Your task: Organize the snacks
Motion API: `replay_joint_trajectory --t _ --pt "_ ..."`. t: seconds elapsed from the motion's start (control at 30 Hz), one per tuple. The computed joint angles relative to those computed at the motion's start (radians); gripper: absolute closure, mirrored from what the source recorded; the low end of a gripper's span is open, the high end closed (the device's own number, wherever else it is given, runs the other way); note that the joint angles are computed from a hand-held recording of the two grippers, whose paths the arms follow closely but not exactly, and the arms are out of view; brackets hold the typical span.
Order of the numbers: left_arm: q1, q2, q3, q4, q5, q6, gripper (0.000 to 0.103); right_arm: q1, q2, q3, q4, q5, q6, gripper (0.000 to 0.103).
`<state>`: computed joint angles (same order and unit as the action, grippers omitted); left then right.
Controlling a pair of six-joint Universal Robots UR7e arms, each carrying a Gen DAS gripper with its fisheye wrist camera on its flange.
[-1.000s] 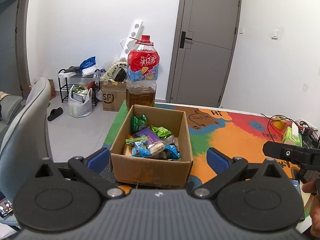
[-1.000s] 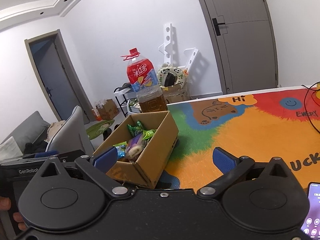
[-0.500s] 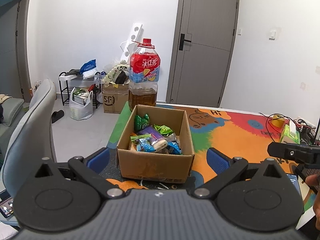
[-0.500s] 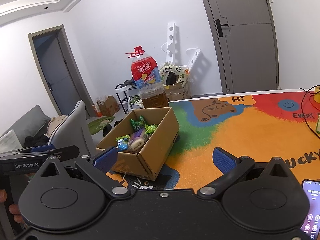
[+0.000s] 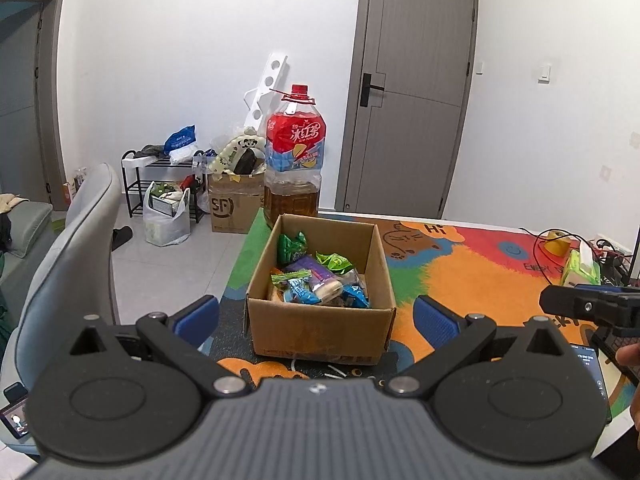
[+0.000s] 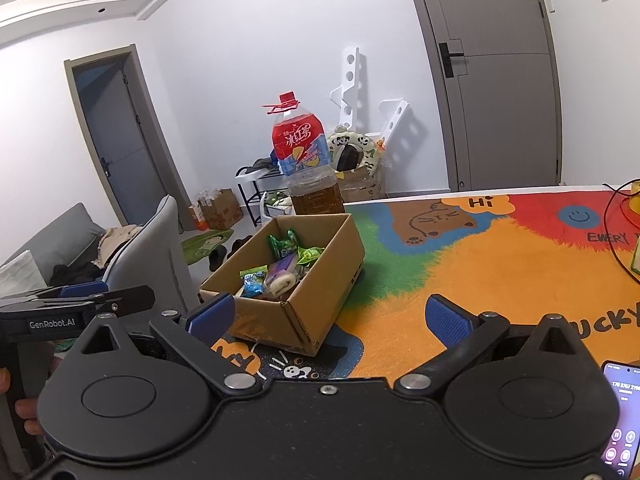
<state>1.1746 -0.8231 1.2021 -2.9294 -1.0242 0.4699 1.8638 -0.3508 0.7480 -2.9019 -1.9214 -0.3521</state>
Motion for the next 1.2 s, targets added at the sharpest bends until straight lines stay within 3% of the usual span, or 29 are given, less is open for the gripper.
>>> replay_joint_trajectory --t 1.2 --pt "0.005 -0.028 0.033 -0.006 0.011 0.003 0.0 0.004 0.006 -0.006 0.026 -0.008 0.001 0.0"
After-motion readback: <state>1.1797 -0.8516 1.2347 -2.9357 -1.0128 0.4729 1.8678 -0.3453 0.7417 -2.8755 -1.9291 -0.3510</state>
